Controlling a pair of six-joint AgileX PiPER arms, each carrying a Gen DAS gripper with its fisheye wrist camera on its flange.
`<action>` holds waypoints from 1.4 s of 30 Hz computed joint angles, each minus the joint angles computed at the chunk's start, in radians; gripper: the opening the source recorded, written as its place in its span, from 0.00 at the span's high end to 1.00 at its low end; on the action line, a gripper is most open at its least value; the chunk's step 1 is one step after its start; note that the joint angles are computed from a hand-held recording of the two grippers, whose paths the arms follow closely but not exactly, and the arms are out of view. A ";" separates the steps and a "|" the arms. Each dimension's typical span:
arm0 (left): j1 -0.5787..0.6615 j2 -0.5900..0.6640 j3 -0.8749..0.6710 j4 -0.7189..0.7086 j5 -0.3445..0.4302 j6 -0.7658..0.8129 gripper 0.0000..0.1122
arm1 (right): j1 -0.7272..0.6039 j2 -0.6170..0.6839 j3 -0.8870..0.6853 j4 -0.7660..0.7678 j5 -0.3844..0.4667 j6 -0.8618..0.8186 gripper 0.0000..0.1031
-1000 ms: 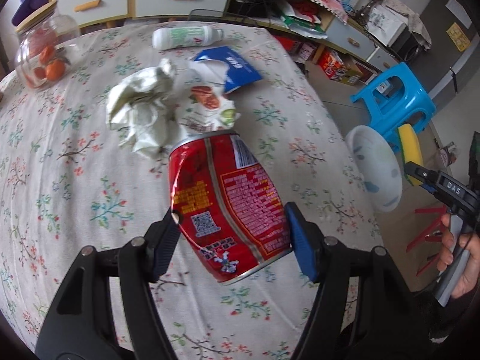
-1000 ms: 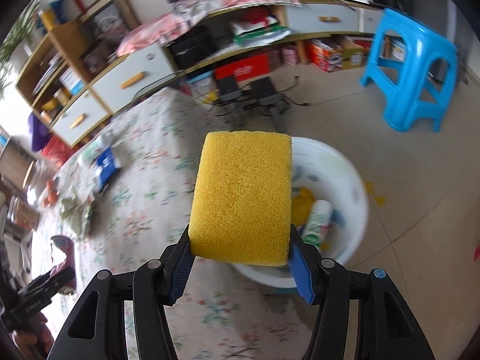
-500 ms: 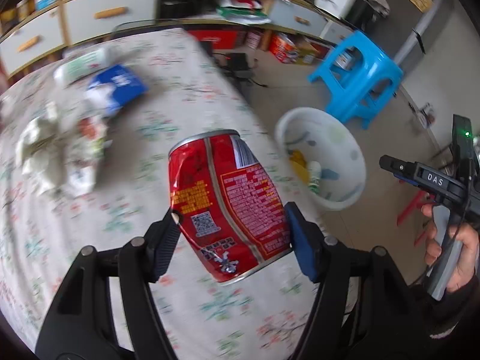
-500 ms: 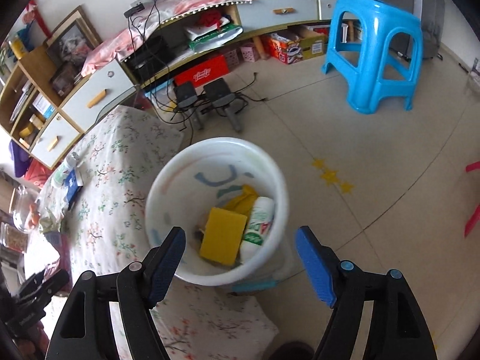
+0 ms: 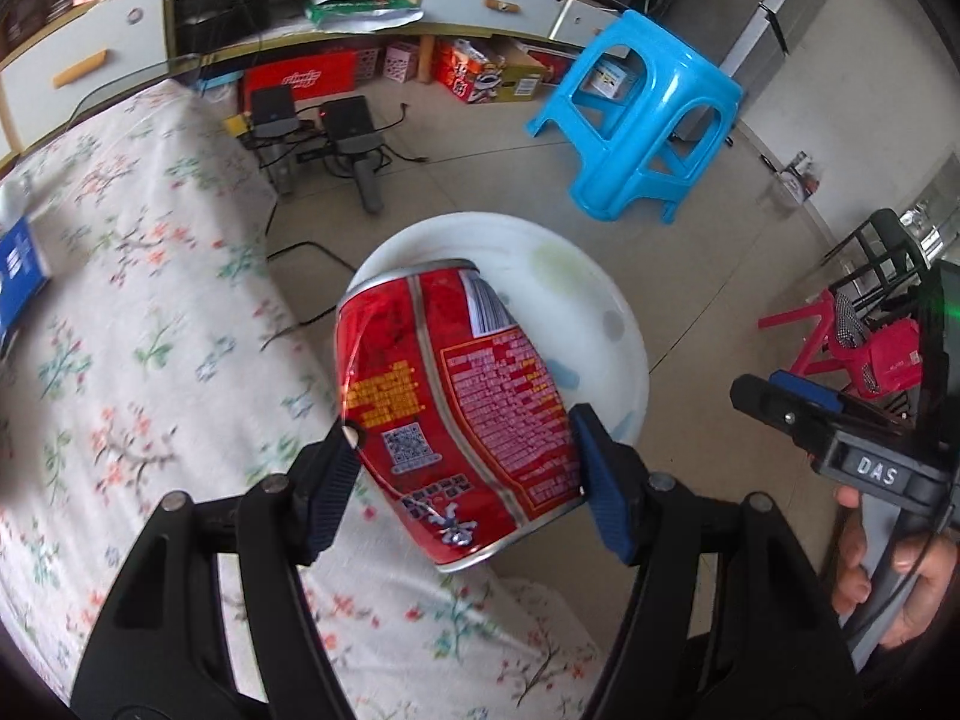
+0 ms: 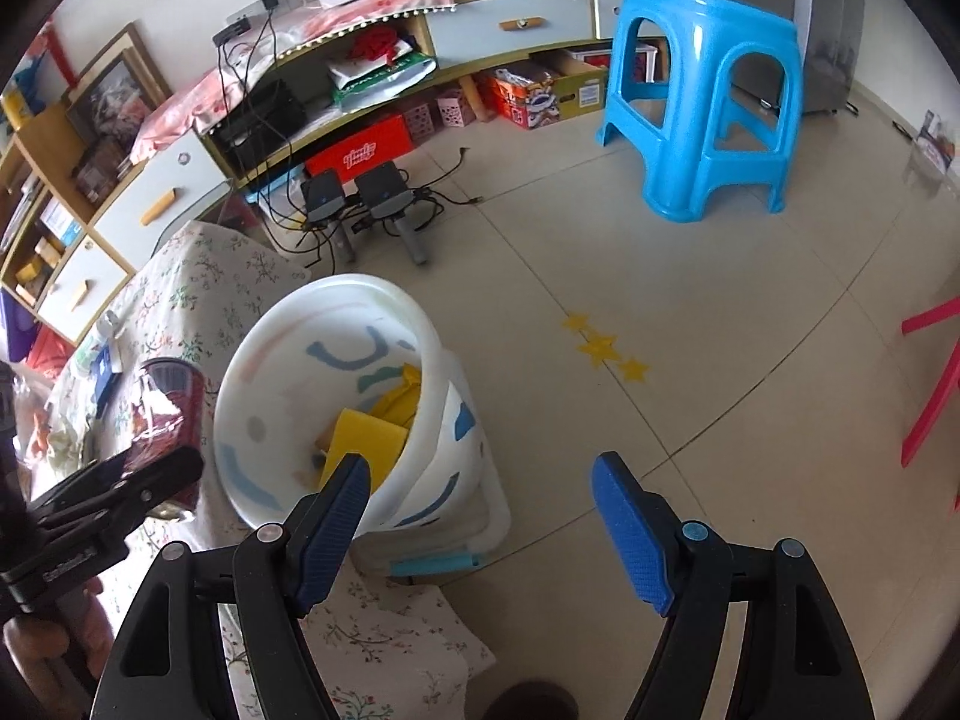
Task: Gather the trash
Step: 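Carry the sponge and can over the white bucket and open both tools, then reach the left tool to the crumpled white plastic bag and grasp it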
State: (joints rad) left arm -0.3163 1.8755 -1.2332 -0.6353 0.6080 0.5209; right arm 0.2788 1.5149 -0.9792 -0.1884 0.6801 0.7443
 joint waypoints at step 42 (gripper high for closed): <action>0.630 -0.227 0.202 0.140 -0.013 0.002 0.09 | 0.364 0.371 -0.582 -0.043 0.167 0.127 0.20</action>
